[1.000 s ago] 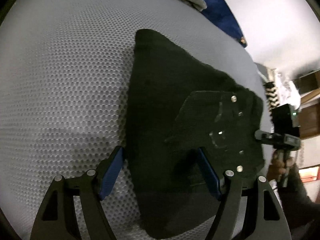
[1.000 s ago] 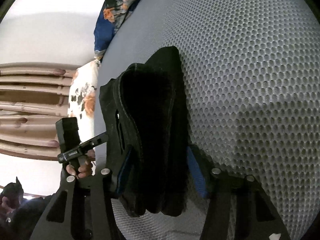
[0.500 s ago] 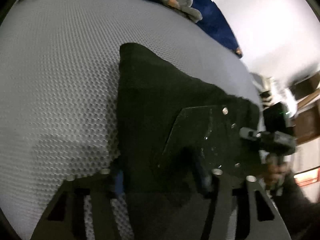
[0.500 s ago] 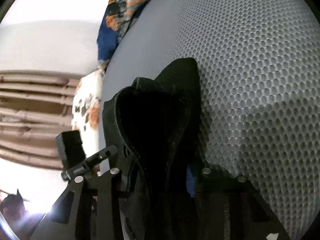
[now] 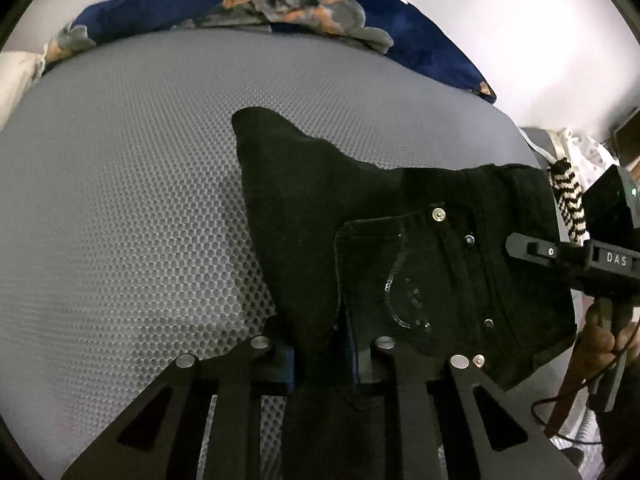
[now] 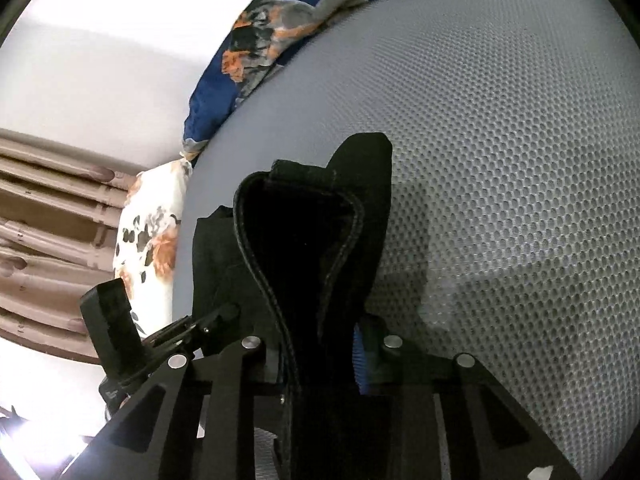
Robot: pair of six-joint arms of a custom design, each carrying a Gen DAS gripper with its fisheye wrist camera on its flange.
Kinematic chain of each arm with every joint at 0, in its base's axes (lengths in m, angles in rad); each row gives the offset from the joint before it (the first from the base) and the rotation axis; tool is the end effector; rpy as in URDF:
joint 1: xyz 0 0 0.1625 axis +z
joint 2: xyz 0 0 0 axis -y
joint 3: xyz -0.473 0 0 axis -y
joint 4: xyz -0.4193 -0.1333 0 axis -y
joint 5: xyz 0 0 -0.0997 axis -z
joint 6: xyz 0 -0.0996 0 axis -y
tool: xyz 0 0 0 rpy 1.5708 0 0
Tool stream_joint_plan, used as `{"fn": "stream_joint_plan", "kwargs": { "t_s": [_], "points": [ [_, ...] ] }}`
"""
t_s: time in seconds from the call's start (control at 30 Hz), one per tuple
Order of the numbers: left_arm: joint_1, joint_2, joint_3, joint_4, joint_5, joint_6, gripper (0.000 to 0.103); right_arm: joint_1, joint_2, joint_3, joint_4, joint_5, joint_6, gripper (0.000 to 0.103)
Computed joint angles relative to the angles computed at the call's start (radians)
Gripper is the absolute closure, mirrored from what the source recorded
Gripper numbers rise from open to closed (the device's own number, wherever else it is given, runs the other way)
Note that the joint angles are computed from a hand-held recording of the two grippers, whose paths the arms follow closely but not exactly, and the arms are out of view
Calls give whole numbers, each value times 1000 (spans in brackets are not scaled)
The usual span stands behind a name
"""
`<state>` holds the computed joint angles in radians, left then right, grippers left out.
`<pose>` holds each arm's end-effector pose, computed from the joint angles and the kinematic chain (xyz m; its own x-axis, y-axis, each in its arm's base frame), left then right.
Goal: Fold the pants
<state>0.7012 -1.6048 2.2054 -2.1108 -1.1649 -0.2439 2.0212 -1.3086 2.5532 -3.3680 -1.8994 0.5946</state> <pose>-0.2125 -0.4053 0.3009 -0.7416 0.5407 -0.3971 0.6014 0.7981 -0.0364 0.2614 -0.3082 0.1942 -0.9745 0.2143 -0.0665 0.2117 0.7801 -0.5887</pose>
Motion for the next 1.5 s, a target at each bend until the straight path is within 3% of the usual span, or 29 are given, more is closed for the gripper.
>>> {"fn": "stream_joint_plan", "kwargs": {
  "t_s": [0.33, 0.7, 1.17, 1.5],
  "points": [
    [-14, -43, -11, 11, 39, 25, 85, 44, 44, -88, 56, -24, -9, 79],
    [8, 4, -79, -21, 69, 64, 85, 21, 59, -166, 113, -5, -76, 79],
    [85, 127, -197, -75, 91, 134, 85, -38, 108, -302, 202, 20, -150, 80],
    [142, 233, -271, -126, 90, 180, 85, -76, 139, -369, 239, 4, -152, 80]
  ]
}}
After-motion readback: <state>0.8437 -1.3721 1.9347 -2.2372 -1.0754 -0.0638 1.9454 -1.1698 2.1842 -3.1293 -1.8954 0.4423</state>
